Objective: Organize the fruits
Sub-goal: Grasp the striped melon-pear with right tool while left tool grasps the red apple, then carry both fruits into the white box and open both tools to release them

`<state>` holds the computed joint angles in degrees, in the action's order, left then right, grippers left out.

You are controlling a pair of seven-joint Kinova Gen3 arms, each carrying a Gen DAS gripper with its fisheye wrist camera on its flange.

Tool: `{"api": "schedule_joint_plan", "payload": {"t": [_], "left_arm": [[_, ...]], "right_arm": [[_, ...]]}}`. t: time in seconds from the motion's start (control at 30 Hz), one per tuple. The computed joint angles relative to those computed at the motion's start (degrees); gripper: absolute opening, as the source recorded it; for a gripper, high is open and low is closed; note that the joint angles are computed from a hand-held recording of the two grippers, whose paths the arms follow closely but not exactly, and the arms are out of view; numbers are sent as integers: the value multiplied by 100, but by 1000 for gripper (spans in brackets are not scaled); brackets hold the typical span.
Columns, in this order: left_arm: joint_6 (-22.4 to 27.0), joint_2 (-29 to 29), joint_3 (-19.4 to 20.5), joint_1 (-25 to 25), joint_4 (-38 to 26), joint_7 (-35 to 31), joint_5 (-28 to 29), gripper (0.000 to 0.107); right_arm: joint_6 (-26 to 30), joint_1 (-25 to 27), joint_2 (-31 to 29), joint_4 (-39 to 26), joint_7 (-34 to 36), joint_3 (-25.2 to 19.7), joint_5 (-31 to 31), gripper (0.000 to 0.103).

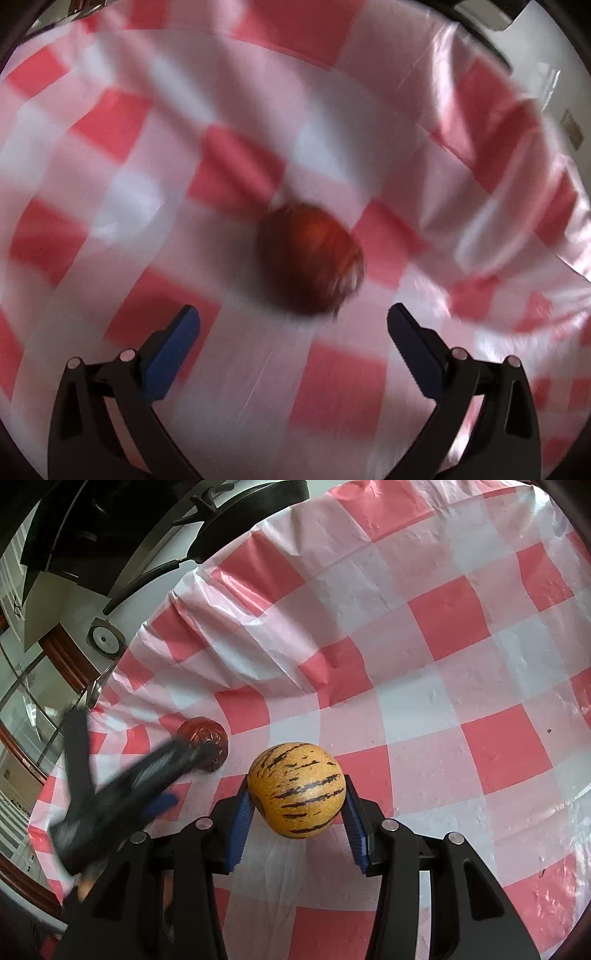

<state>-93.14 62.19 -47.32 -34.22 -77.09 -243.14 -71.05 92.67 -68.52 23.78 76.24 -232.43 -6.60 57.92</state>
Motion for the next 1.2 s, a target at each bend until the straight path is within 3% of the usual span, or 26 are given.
{"api": "schedule_joint_plan", "payload": {"t": [0.1, 0.17, 0.2, 0.23, 0.4, 0.53, 0.73, 0.93, 1.2], "left_arm": [[-36, -258, -400, 351, 143, -35, -303, 100], [-62, -390, -569, 446, 132, -134, -476, 84], [-63, -398, -558, 449, 80, -281, -537, 66], [28, -336, -441, 360, -55, -462, -504, 61], [206, -64, -4, -231, -276, -308, -146, 60], [249, 316, 742, -1060, -666, -426, 243, 60], [-156, 970, 1750, -2175, -857, -757, 690, 60], [-579, 1231, 2303, -2623, -941, -630, 770, 60], [-1180, 1296, 2521, -2719, -436, -1031, 765, 60]], "right_arm": [[-36, 15, -11, 12, 20, -9, -10, 46], [-44, 35, -10, -5, 37, -9, -40, 46], [-59, 42, -14, -4, 48, -10, -50, 46], [-60, 43, -17, -5, 55, -8, -48, 46], [-57, 28, -24, 19, 23, -6, -24, 46], [-76, 42, -29, 25, 29, -14, -34, 46], [-67, 34, -22, 15, 28, -10, -38, 46], [-53, 27, -16, 3, 8, -8, -39, 46], [28, 28, 26, -111, 20, 15, -138, 46]]}}
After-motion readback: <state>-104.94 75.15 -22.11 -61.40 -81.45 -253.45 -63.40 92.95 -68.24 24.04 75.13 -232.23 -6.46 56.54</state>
